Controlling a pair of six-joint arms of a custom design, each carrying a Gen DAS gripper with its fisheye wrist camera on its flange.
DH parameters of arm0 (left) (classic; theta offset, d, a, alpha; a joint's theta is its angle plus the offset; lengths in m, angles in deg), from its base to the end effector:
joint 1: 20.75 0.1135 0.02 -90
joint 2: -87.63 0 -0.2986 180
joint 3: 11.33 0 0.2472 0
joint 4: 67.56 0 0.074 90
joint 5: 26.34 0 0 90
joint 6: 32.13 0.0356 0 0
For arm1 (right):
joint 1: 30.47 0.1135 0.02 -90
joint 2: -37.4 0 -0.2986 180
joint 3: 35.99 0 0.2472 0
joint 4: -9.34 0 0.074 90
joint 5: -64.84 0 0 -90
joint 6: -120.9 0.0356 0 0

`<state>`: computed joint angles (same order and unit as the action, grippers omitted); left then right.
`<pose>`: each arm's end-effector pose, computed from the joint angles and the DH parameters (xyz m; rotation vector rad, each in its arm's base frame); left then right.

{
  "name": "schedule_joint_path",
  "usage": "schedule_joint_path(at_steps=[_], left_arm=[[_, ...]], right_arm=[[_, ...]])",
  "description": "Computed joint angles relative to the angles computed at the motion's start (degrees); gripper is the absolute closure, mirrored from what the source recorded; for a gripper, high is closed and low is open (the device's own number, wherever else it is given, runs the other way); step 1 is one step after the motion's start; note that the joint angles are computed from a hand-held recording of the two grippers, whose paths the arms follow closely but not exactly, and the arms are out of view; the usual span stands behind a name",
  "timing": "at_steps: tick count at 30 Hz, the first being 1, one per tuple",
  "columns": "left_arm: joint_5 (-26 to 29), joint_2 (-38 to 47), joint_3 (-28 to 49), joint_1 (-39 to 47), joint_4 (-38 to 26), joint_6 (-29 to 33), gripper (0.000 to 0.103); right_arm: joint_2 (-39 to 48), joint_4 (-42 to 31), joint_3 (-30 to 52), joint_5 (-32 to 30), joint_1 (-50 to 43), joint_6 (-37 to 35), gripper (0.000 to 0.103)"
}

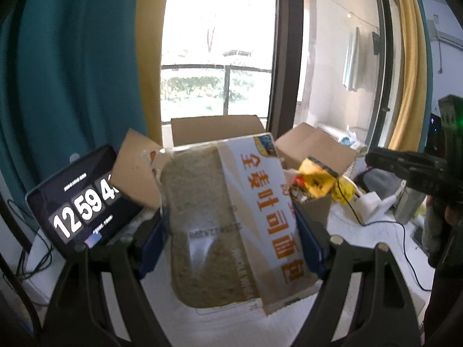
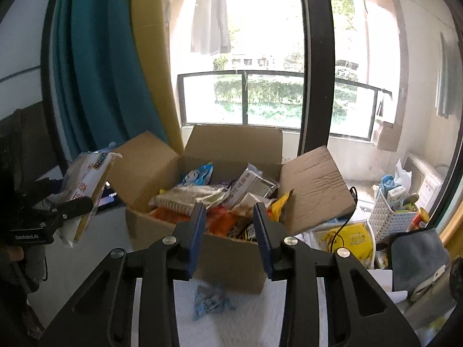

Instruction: Organize snacks

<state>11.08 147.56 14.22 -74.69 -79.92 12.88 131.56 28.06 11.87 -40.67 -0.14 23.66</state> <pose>0.1052 -0.0965 0.1627 -0.2336 2.0159 0.0392 0.2614 0.1640 0.1825 -0.8273 1.9025 0.5266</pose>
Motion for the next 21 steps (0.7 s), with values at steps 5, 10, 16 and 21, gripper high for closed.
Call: schedule_joint_path(at_steps=[5,10,16,21], left_arm=[[1.4,-2.2,-1.4,2.8,3.5,3.7,0.023],[0.9,-2.2,-3.6,1.7,3.9,0.7,0.023],[1.8,-0.3,-6.2,1.2,6.1,-2.5,0.023],[4.1,1.1,-9.0,3.2,9.9,-3.2,0.023]], right_arm=[[6.3,-0.6,1.5,-0.2,-0.2,0.5,0.067],[18.3,-1.6,4.4,0.1,0.3,2.5,0.054],[32.0,-3.9,10.7,0.8,1.8,4.7,0.028],[37.5,-6.0,15.1,1.1,3.1,6.1,0.026]])
